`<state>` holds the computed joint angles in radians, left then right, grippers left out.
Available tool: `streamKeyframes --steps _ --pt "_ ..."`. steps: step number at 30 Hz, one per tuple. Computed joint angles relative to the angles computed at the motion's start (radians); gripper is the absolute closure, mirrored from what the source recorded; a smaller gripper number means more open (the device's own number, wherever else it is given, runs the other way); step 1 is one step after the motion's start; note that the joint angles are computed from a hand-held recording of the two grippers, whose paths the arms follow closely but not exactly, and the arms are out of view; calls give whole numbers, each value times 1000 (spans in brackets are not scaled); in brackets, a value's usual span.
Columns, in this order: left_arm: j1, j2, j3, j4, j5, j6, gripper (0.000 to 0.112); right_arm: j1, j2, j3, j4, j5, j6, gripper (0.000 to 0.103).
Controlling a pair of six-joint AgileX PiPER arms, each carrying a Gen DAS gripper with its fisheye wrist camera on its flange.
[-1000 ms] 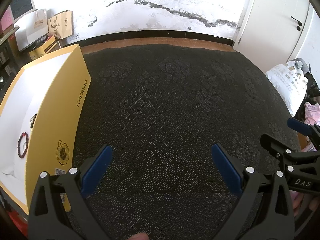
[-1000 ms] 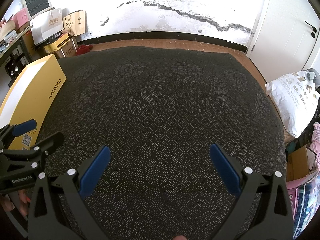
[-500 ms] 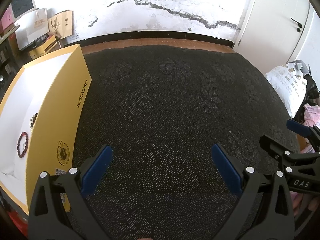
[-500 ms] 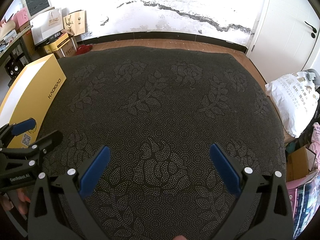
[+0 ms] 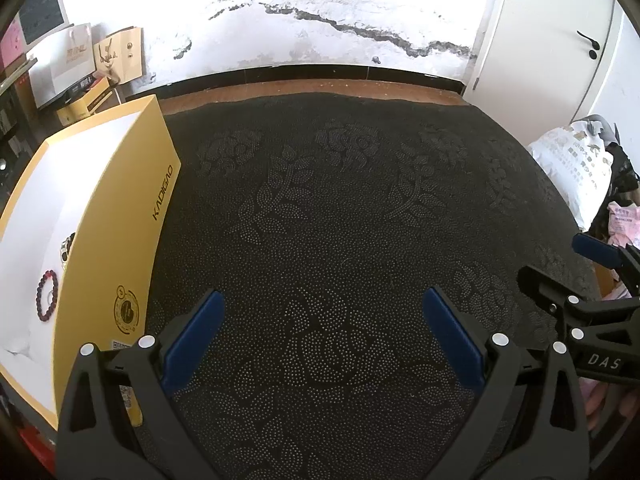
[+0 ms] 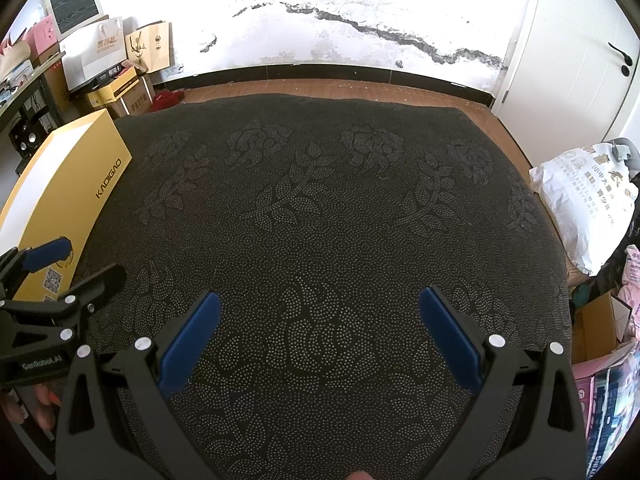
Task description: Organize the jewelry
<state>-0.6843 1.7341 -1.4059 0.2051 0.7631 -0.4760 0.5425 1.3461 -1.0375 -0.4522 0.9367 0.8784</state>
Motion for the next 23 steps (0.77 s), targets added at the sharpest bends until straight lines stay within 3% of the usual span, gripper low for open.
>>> streamKeyframes --steps 11,23 --pt "-15 -19 27 39 -26 -38 15 0 2 -2 -2 1 3 7" --pt "-11 5 -4 35 5 -36 15 -6 -1 -2 -1 2 -4 7"
